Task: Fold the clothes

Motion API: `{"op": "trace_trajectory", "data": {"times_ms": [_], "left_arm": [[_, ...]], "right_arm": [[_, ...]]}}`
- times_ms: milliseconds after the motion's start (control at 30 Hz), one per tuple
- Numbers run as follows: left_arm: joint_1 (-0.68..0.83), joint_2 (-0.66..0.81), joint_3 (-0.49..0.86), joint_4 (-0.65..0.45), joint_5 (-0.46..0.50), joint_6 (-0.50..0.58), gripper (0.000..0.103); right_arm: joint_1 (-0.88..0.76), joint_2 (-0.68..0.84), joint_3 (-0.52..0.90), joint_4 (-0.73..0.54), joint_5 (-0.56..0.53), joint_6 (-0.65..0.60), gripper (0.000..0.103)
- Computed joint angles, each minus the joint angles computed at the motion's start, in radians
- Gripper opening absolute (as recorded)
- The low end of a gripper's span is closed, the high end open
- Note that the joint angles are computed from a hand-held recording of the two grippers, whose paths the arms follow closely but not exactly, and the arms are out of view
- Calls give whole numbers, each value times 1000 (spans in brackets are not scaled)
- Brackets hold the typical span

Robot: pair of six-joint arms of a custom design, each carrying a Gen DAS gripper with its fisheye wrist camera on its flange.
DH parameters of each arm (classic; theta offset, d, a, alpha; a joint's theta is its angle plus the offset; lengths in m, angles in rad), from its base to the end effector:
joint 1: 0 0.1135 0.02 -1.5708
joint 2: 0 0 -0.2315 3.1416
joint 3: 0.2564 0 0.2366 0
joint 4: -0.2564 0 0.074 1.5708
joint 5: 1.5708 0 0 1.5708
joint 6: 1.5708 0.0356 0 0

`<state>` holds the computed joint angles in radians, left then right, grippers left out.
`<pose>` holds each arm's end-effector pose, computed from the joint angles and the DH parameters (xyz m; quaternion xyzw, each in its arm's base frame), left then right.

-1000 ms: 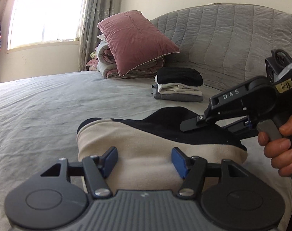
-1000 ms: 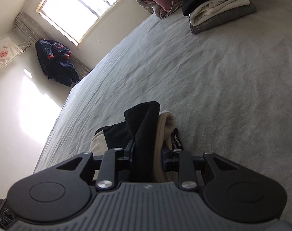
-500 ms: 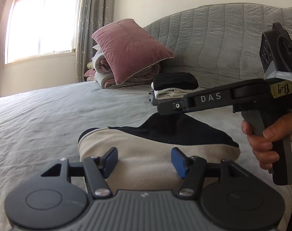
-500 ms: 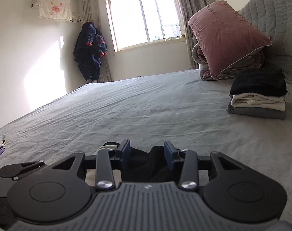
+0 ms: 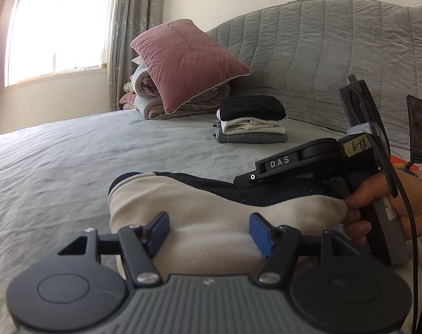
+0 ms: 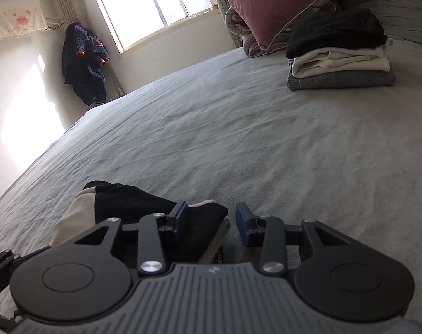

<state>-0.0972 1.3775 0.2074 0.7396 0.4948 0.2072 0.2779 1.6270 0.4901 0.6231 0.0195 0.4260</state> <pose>0.2131 -0.0378 0.1094 0.2544 0.7867 -0.1771 0.5339 0.2686 0.0759 0.1083 0.0688 0.8608 0.1659 0.4762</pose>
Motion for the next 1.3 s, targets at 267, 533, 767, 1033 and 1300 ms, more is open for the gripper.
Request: {"op": "trace_trajectory", "data": {"times_ms": [267, 533, 767, 1033, 1300], "left_arm": [[74, -37, 35, -76, 117, -53, 71], [145, 6, 94, -75, 171, -120, 74], [116, 90, 127, -101, 121, -17, 80], [142, 95, 132, -136, 140, 9, 87], [237, 115, 195, -311, 267, -3, 89]], "right_arm": [[9, -149, -90, -2, 9, 1, 48], [53, -297, -204, 107, -33, -91, 57], [139, -245, -190, 94, 5, -283, 58], [166, -232, -204, 77, 56, -428, 62], [174, -292, -236, 42, 72, -455, 70]]}}
